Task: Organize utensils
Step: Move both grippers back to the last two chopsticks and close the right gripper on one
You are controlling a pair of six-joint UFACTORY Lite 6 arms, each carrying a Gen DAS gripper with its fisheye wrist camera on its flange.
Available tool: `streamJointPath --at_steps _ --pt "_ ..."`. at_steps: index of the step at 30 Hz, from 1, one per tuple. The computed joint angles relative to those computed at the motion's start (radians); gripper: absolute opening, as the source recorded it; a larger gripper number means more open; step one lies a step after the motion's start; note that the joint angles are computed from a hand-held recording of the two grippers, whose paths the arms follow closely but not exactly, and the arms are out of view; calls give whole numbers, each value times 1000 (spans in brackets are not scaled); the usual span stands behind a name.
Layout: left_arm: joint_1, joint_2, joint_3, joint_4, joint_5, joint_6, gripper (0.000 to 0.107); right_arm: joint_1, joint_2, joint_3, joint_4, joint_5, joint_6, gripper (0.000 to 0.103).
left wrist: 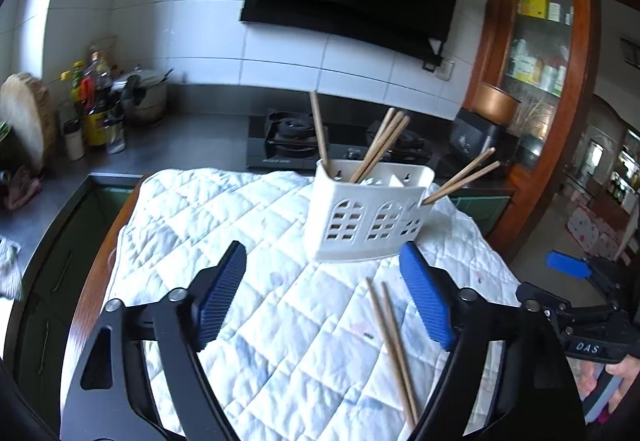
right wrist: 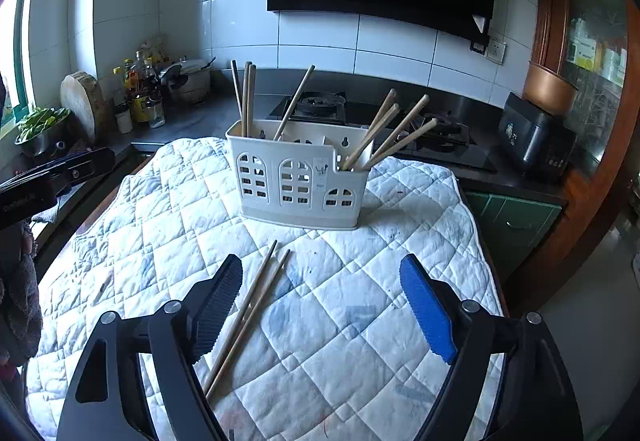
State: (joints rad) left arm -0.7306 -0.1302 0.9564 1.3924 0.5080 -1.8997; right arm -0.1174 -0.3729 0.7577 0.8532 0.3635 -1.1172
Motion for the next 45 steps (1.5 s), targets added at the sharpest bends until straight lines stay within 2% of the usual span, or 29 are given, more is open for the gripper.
streamJointPath --at_steps 4,7,11,21,30,32,45 --pt "-18 -56 -111 40 5 -100 79 9 -50 -114 79 -38 -62 81" --pt "-35 -79 -182 42 36 -161 83 4 -51 -170 156 -42 -123 81" --pt "-35 -114 -276 64 31 -258 83 -9 -58 -243 285 -36 -235 81" --pt "-84 -97 -334 36 90 -284 83 72 -90 -412 573 -114 -464 78" --pt "-87 -77 -355 70 70 -325 83 158 8 -434 888 -134 -711 65" --pt "-91 -67 -358 80 69 -336 83 178 41 -421 950 -143 -759 57" --pt "-72 -49 -392 141 36 -405 83 278 190 -343 1250 -182 -999 29"
